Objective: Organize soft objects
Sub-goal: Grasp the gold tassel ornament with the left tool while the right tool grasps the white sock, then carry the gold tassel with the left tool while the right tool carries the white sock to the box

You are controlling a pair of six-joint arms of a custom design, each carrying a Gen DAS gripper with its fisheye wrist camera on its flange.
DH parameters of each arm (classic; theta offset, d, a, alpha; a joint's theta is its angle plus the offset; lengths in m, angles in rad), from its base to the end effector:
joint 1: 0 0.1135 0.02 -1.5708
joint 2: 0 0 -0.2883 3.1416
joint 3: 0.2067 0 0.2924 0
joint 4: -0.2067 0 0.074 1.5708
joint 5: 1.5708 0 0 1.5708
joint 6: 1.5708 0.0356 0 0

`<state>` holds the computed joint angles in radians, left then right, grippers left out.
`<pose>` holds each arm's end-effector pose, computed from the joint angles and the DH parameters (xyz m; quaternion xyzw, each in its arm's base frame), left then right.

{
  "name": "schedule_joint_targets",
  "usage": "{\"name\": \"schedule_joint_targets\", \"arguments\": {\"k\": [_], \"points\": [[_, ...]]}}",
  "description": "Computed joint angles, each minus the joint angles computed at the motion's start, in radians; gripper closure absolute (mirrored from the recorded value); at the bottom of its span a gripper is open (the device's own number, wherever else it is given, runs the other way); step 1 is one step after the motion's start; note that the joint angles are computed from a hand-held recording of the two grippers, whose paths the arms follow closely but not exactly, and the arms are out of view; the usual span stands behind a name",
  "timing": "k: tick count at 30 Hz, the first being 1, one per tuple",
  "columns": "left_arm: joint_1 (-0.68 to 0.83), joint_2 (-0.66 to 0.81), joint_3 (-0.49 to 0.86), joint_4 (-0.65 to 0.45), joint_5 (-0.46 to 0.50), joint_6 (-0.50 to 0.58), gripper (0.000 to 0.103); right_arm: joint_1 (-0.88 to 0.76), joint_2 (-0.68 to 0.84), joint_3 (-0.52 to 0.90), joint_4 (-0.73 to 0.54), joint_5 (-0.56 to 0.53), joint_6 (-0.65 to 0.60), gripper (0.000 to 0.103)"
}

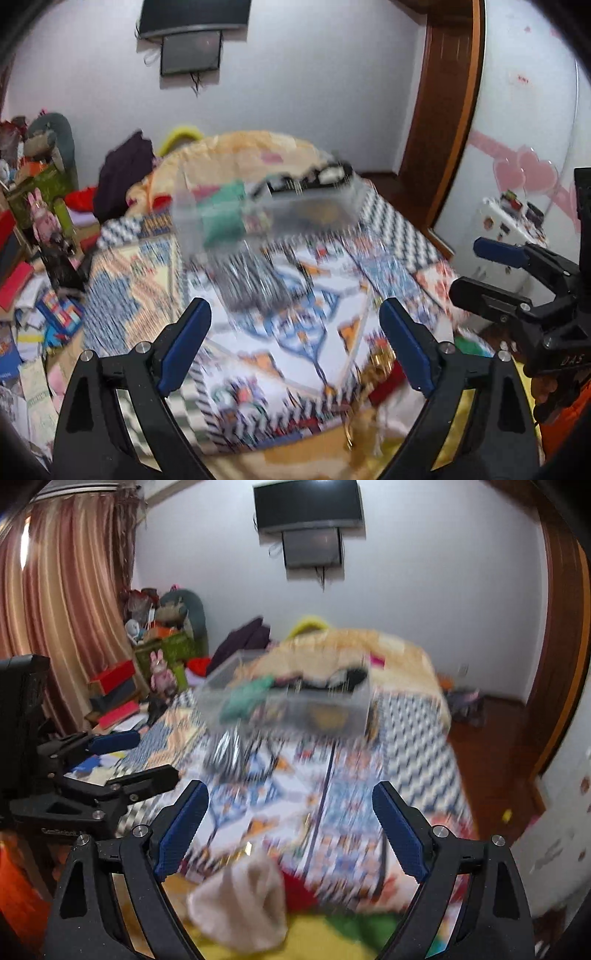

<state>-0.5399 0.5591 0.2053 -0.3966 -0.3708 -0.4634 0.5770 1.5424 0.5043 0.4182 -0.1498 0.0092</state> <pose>0.1295 -0.0626 0.1505 -0.0390 0.9035 -0.0403 0.4250 0.2466 0.1669 0.1222 -0.2812 0.8415 0.1956 0.4178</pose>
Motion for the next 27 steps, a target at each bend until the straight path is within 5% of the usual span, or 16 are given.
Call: {"name": "schedule_joint_targets", "arguments": {"k": [5, 13, 17, 20, 27], "points": [[-0.095, 0.106, -0.054, 0.079, 0.016, -0.092, 0.01, -0.024, 0.047, -0.026, -0.012, -0.075, 0.042, 0.018], [-0.167, 0.385, -0.053, 0.297, 0.069, -0.121, 0.027, -0.04, 0.125, -0.021, -0.034, -0.16, 0.06, 0.056], [-0.153, 0.521, -0.031, 0.393, 0.127, -0.104, 0.045, -0.033, 0.148, -0.013, -0.042, -0.178, 0.046, 0.079], [-0.138, 0.511, -0.044, 0.409, 0.15, -0.111, 0.046, -0.025, 0.165, -0.012, -0.024, -0.161, 0.046, 0.091], [-0.128, 0.383, -0.062, 0.338, 0.125, -0.114, 0.046, -0.031, 0.106, -0.057, 0.037, -0.066, 0.05, 0.094]]}}
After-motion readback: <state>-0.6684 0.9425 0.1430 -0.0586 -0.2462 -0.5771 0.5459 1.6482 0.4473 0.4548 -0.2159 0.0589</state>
